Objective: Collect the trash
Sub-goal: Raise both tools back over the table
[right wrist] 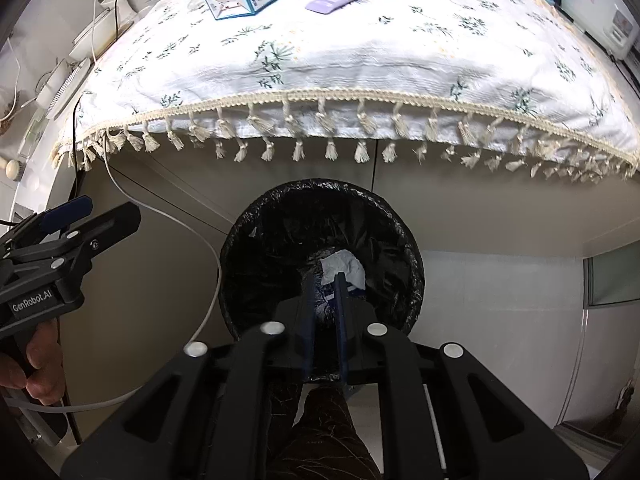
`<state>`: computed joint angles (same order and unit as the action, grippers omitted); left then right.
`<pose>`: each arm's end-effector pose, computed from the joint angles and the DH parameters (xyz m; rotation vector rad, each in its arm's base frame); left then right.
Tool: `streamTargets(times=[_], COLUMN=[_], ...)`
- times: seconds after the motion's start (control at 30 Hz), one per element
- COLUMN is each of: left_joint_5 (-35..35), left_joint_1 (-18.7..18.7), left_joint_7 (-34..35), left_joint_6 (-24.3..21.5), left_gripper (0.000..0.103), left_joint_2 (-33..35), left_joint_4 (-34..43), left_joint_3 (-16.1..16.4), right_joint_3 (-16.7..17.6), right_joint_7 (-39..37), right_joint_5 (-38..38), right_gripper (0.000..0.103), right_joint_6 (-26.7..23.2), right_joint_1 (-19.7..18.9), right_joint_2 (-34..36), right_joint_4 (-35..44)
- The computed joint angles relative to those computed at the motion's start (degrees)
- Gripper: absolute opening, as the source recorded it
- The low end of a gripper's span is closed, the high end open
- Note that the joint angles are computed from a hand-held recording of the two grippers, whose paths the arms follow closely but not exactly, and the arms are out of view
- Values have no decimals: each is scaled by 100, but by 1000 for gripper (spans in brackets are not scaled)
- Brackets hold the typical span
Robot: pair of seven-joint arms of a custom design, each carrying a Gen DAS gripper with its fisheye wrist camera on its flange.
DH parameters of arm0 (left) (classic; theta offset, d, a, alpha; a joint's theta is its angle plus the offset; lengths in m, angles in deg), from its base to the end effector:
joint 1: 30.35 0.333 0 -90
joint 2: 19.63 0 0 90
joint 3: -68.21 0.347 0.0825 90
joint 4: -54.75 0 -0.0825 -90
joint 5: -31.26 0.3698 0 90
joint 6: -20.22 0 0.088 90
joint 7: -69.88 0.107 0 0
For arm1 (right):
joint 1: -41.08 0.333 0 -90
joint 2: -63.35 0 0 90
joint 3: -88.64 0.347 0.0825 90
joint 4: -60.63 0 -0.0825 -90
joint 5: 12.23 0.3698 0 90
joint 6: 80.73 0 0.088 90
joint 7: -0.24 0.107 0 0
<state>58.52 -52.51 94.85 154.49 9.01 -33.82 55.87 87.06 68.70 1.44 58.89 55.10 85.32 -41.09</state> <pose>0.6136 -0.3783 0.4331 -2.2793 1.6913 -0.4799 0.6574 0.1478 0.4088 -2.3864 1.5208 -0.1448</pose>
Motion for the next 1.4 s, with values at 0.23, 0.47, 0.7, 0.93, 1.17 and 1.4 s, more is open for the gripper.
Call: streamTargets(times=[0.23, 0.47, 0.7, 0.93, 1.17, 1.4], left_joint_5=[-11, 90, 374, 584, 652, 577], left_joint_1=[32, -29, -261, -461, -499, -438], left_joint_7=[-86, -192, -210, -170, 25, 529], left_joint_6=[19, -61, -492, -942, -1188, -1371], left_gripper=[97, 97, 97, 97, 97, 97], left_joint_2=[-89, -107, 38, 253, 533, 1001], left_joint_4=[-56, 279, 1037, 1766, 2468, 3372], left_joint_3=[11, 58, 170, 289, 415, 556], right_joint_3=[1, 24, 101, 31, -3, -81], right_joint_7=[-44, -170, -548, -707, -636, -186], right_joint_5=[93, 254, 599, 574, 535, 356], right_gripper=[69, 91, 95, 95, 95, 95], right_joint_6=[262, 393, 641, 841, 834, 474], right_joint_1=[-48, -176, -360, -382, -374, -310], right_joint_2=[-108, -175, -214, -101, 177, 775], right_joint_4=[-21, 249, 574, 980, 1537, 2606])
